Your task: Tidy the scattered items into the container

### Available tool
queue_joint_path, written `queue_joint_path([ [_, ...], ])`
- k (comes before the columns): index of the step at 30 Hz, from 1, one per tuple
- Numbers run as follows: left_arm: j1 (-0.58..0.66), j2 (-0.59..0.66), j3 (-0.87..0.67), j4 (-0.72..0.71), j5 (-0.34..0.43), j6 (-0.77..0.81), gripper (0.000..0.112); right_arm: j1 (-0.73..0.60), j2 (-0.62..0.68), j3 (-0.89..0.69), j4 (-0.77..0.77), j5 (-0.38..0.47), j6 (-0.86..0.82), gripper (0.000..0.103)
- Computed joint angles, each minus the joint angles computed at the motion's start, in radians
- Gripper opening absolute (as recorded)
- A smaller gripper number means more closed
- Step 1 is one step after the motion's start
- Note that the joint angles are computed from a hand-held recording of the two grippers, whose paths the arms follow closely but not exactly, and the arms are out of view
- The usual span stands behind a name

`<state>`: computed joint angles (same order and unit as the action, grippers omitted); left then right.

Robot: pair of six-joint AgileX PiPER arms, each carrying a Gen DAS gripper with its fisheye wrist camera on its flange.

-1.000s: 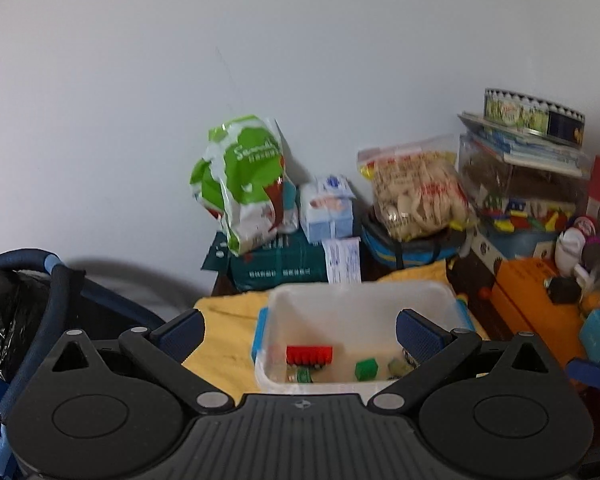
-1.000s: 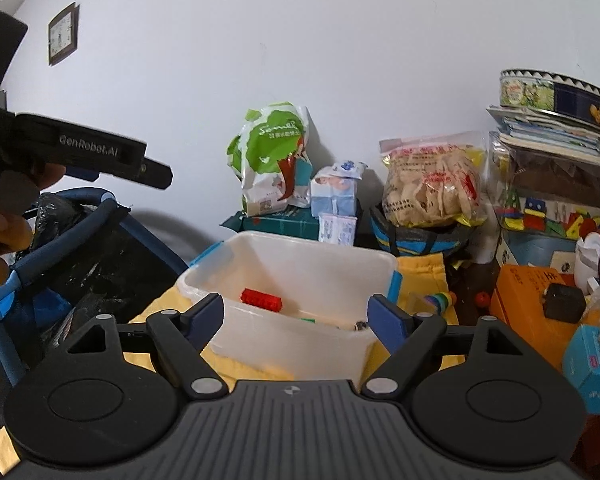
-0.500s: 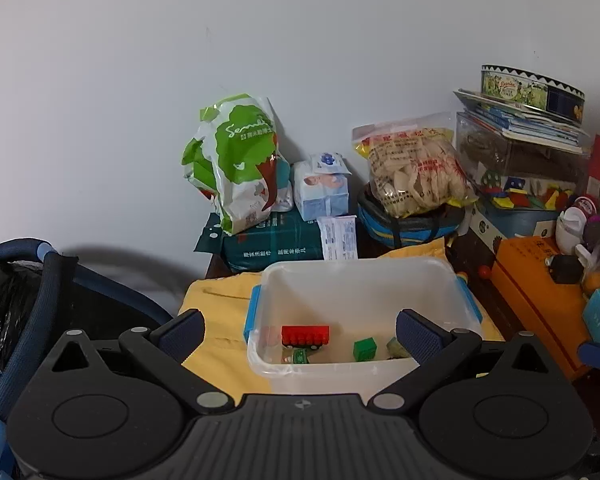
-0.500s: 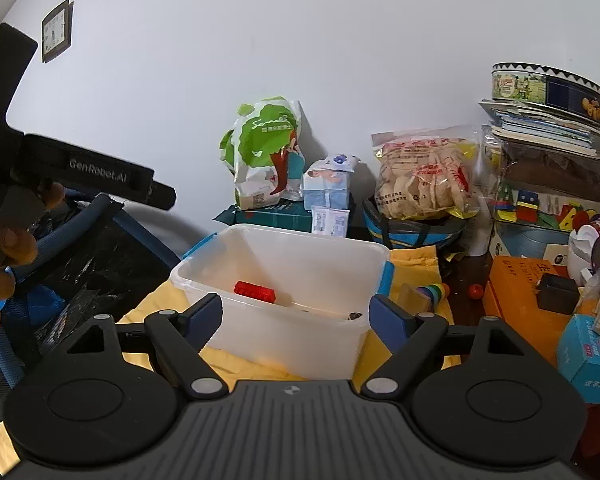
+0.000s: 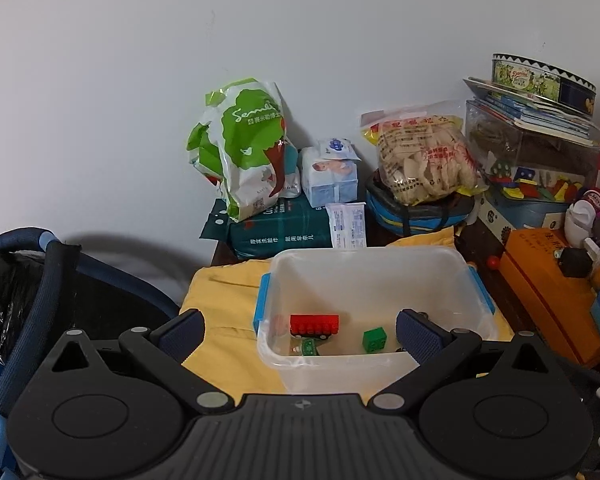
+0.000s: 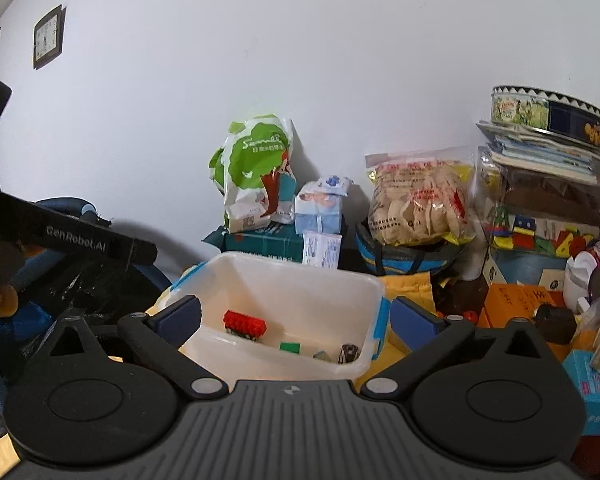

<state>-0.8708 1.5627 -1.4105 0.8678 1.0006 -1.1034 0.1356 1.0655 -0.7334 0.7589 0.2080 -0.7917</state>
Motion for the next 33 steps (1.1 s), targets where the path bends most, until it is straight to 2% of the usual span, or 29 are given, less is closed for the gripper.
queue_joint_path([
  [6,0.036,0.050,-0.068,-0.022,0.007,0.072,0.103,0.002,0.046,-0.046,-0.119,-0.007,0.103,0.103],
  [9,0.065,0.097,-0.129,-0.055,0.017,0.121,0.103,-0.016,0.087,-0.096,-0.131,0.027,0.121,0.103],
  [17,0.127,0.197,-0.276,-0.149,0.062,0.226,0.103,-0.040,0.235,-0.290,-0.308,0.157,0.335,0.103],
  [24,0.165,0.248,-0.351,-0.205,0.080,0.287,0.103,-0.042,0.308,-0.371,-0.357,0.194,0.373,0.103],
  [33,0.204,0.316,-0.451,-0.267,0.113,0.360,0.103,-0.032,0.393,-0.471,-0.503,0.265,0.497,0.103],
])
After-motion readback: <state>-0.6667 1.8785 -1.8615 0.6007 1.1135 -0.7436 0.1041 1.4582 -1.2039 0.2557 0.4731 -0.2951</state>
